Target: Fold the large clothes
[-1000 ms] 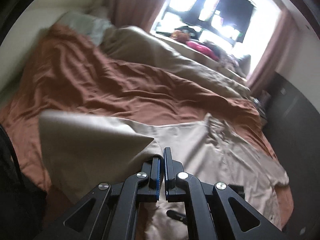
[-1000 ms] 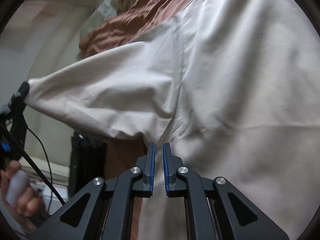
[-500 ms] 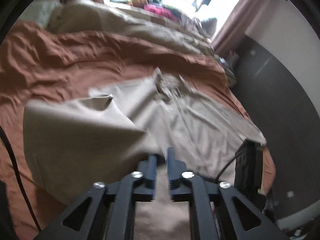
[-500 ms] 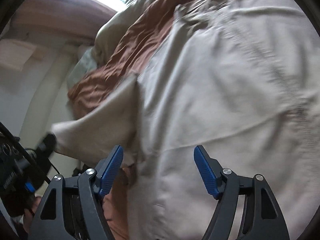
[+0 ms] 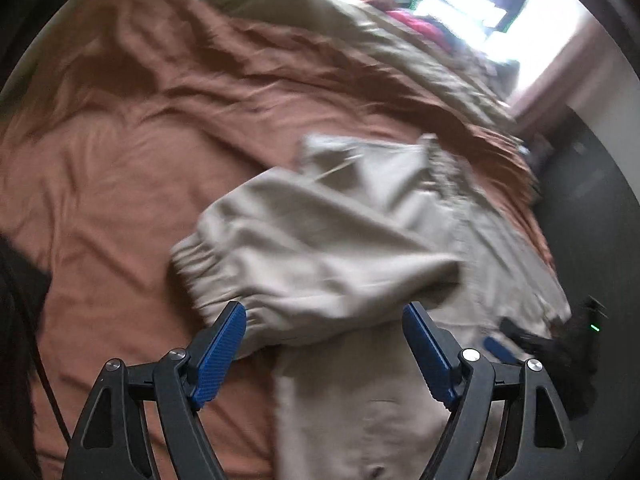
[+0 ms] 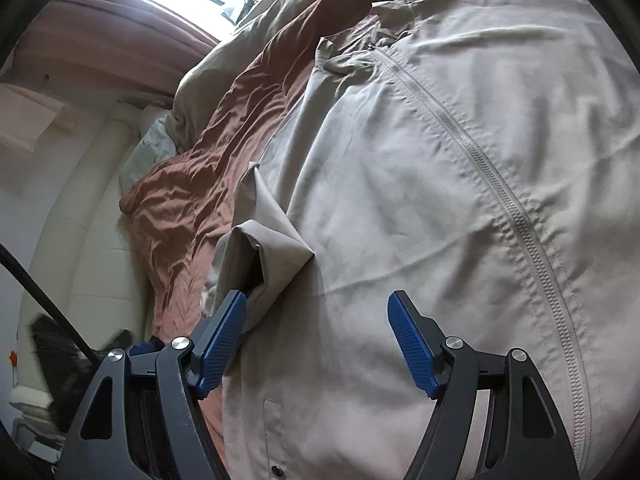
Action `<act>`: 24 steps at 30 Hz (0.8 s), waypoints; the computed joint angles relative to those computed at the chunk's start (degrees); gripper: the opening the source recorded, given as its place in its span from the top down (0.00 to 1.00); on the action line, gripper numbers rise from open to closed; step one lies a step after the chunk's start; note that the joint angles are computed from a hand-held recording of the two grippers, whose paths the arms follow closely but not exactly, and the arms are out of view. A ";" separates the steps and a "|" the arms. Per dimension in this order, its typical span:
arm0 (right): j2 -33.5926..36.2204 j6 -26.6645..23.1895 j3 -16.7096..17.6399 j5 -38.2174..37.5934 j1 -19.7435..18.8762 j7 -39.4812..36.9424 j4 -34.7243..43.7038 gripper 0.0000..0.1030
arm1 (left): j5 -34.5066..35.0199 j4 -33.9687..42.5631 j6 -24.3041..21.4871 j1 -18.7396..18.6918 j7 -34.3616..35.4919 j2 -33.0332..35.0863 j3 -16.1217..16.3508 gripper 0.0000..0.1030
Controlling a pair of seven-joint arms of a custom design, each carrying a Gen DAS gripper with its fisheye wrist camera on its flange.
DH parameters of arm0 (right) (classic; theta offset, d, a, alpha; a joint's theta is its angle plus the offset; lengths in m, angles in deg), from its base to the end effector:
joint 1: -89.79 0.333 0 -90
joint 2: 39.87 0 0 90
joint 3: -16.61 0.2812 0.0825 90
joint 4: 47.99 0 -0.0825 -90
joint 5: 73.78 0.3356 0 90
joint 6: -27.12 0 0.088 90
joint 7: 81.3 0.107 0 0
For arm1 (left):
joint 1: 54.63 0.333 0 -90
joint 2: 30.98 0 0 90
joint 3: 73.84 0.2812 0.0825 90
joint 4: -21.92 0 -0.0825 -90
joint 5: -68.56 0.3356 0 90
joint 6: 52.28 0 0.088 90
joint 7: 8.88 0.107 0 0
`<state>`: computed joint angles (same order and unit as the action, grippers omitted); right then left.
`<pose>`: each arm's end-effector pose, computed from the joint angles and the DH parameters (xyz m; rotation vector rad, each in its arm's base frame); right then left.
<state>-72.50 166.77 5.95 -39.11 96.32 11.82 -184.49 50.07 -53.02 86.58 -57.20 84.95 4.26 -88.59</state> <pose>0.3980 -0.0402 0.5748 -1.1945 1.9626 0.0350 0.6808 -0.1643 0.4354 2.0035 -2.2024 0.9983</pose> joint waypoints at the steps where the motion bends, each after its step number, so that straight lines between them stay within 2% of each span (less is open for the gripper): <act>1: 0.31 -0.08 -0.29 0.39 0.21 -0.25 0.14 0.30 | 0.37 0.49 -0.40 -0.23 -1.62 0.97 0.78 0.21; 6: 1.59 0.92 -0.47 1.30 -0.66 0.09 0.43 0.30 | 2.48 5.48 -4.26 -0.81 -9.16 7.91 2.65 0.21; 8: 1.71 1.09 -1.05 1.86 -0.96 0.17 0.44 0.30 | 1.65 5.80 -3.49 -0.16 -10.39 9.45 1.79 0.23; 9: 1.65 1.36 -1.12 2.09 -1.20 0.40 0.30 0.30 | 1.68 5.01 -1.73 -0.19 -10.86 9.37 1.77 0.25; 10: 1.56 1.38 -1.34 2.37 -1.33 0.42 0.22 0.30 | 2.16 4.11 -0.17 -0.45 -11.34 8.87 1.93 0.40; 11: 1.44 1.41 -1.64 2.68 -1.43 0.28 0.13 0.30 | 2.86 4.84 -0.58 -0.86 -11.58 8.98 2.19 0.60; 12: 1.37 1.26 -1.93 2.86 -1.60 0.15 0.14 0.30 | 4.36 7.58 -3.36 -1.28 -12.00 10.03 2.31 0.63; 13: 1.24 1.10 -2.07 2.94 -1.79 0.10 0.04 0.30 | 5.66 9.53 -5.38 -1.83 -12.12 10.52 2.57 0.72; 14: 1.03 0.84 -2.39 3.19 -1.99 0.04 -0.03 0.30 | 6.93 9.94 -5.78 -2.41 -12.13 10.05 2.96 0.81; 16: 0.58 0.75 -2.52 3.49 -2.51 0.38 -0.29 0.30 | 8.18 10.13 -5.25 -2.84 -11.86 9.29 3.04 0.91; 21: -1.60 -0.18 -3.53 3.80 -3.44 -0.03 -0.96 0.30 | 10.15 8.22 -3.13 -4.15 -11.63 4.84 2.94 0.93; 24: -2.36 -1.06 -4.58 3.95 -3.94 -0.82 -0.83 0.30 | 11.62 10.56 -3.04 -5.81 -11.49 3.70 2.86 0.93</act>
<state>-74.86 165.71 1.37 -35.17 92.37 11.01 -185.32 61.70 -42.46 83.54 -63.01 73.46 7.96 -85.73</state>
